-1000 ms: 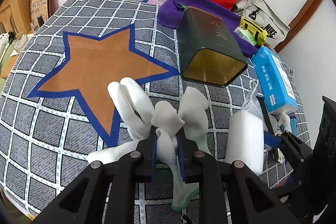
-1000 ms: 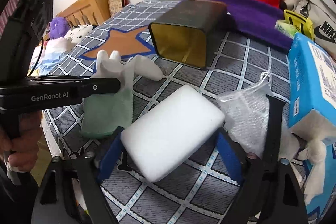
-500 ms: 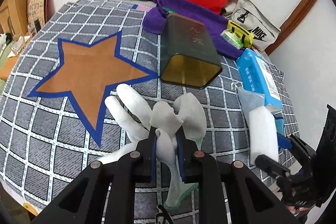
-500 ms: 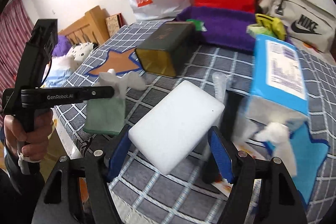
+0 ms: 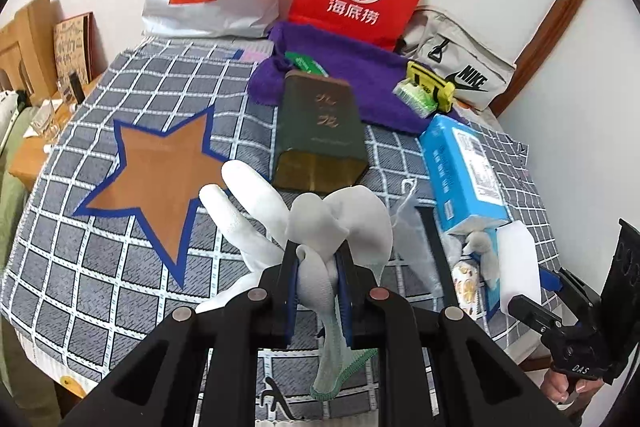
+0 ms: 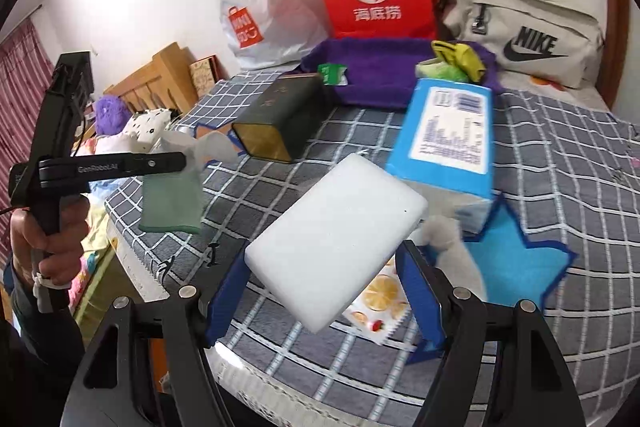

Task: Organize soft objects
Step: 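Carry the gloves with the left gripper while the right gripper carries the sponge toward the purple towel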

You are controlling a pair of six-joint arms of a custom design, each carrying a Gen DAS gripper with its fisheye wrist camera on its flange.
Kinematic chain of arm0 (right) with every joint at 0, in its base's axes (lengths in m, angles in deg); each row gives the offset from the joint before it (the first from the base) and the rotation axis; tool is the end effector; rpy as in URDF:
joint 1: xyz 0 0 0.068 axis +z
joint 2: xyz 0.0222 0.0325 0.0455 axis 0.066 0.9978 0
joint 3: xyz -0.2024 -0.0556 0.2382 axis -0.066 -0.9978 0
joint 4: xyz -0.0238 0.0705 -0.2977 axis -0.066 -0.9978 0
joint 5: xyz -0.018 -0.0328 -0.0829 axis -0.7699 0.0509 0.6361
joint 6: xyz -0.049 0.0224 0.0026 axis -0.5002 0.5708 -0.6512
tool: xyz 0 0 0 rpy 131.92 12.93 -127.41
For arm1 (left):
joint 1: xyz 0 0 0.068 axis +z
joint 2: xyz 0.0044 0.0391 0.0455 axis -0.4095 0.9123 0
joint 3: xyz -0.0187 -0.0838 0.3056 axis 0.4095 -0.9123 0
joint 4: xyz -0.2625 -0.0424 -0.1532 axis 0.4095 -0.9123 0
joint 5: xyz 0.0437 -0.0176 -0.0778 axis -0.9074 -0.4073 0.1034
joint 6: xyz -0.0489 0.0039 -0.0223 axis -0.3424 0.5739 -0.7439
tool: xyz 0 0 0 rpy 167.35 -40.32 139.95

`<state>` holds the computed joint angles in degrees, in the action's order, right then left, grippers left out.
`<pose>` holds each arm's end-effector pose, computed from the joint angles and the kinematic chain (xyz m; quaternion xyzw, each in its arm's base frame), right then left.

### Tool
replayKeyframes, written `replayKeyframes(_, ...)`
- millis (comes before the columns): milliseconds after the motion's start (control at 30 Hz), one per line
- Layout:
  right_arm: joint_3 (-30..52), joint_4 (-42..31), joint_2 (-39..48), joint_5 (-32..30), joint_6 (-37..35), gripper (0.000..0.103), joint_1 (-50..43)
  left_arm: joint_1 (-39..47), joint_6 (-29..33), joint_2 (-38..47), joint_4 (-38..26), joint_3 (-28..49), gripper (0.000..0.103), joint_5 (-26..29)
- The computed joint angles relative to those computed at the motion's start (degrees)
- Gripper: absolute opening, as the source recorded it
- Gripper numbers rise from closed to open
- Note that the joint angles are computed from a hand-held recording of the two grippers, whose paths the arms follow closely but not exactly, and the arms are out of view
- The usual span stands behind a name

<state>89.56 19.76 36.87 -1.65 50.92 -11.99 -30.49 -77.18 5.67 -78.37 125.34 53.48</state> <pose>0.2750 -0.0570 0.1332 -0.1421 0.9095 0.1747 0.3493 0.3196 -0.0428 0.1866 -0.0036 0.9481 -0.1419 0.2844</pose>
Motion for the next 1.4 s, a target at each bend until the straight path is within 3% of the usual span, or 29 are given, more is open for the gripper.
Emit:
replayKeyframes(633,9.7,-5.4,0.4,-2.0,0.3,0.073,-5.1,-1.8,-1.2,1.2,-4.6,9.0,0.016,-1.2)
replayKeyframes(1400,34.3,-10.5,16.4,3.7,6.8,0.073,2.1,-0.7,0.0,18.8,-8.5,29.8,0.016,-2.6)
